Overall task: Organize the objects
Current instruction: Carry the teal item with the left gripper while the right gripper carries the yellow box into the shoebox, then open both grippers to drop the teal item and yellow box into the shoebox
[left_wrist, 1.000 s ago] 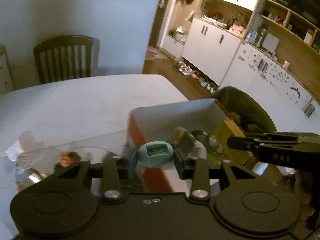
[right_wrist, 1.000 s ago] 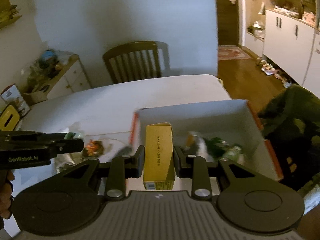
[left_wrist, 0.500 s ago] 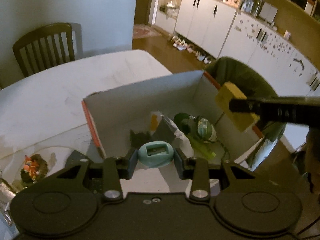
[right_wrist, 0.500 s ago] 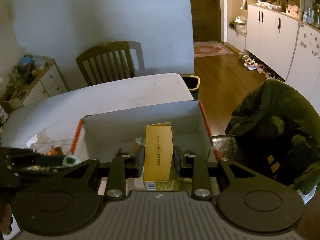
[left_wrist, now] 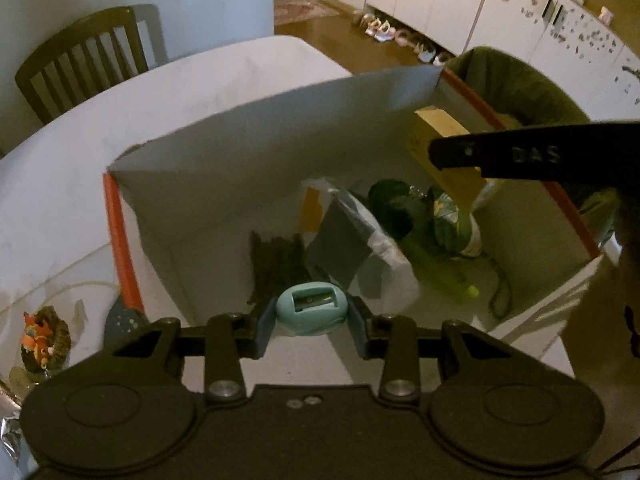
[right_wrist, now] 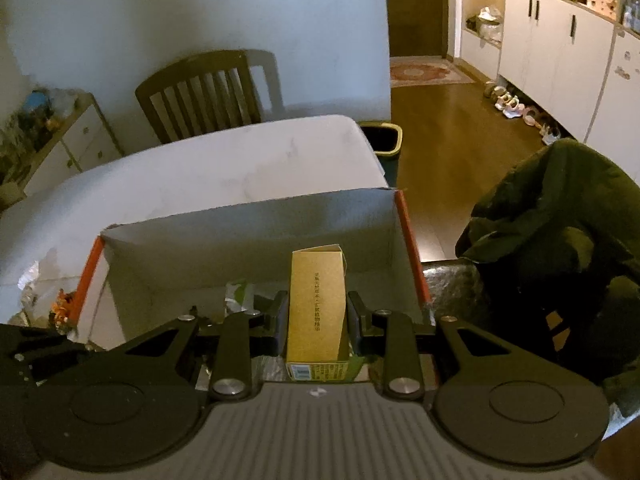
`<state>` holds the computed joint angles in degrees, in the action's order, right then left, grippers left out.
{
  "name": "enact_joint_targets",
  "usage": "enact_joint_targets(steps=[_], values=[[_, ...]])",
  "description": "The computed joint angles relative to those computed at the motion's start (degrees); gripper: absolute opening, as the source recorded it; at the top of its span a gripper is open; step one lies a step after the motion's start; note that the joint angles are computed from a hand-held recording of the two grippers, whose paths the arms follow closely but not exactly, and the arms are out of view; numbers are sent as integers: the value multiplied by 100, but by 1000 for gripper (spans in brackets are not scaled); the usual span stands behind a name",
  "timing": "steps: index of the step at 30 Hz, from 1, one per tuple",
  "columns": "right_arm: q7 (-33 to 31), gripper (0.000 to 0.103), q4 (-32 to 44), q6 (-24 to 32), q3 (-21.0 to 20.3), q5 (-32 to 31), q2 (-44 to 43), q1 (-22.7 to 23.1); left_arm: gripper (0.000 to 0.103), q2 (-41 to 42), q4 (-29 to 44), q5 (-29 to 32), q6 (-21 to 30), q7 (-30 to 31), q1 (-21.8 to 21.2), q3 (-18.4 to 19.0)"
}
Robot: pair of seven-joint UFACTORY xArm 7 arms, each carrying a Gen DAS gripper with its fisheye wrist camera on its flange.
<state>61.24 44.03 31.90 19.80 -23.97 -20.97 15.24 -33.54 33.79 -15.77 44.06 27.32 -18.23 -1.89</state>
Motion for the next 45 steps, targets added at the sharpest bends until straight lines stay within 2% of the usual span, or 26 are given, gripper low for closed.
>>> enact_joint_targets(steps=[9,18,26,30,31,34,38,39,40,45], values=[[-317,29,268,-33,-207,-112,736,123,38,561,259,316,209,-329,100,-233],[-561,29,130,-222,-411,48,790,242,38,975,538,430,648,-497,156,-288],[-845,30,42,-296,-472,306,722,259,38,1068,555,476,792,-566,196,-311],[-962,31,-23,-340,-441,321,599,241,41,1008,513,495,833,-531,194,-310],[-992,32,-27,-340,-435,340,572,237,41,976,487,492,835,-521,194,-305],[-1006,53,-123,-400,-395,357,433,200,44,882,422,451,888,-495,202,-264],[-1057,54,-228,-417,-378,492,245,181,50,699,321,313,927,-360,202,-163],[-1076,54,-243,-401,-365,513,203,173,58,633,286,316,919,-366,221,-164],[-1107,54,-254,-382,-361,543,160,170,61,555,242,327,897,-373,238,-168],[-1231,57,-417,-396,-352,768,-132,192,64,156,73,199,963,-218,214,-54]])
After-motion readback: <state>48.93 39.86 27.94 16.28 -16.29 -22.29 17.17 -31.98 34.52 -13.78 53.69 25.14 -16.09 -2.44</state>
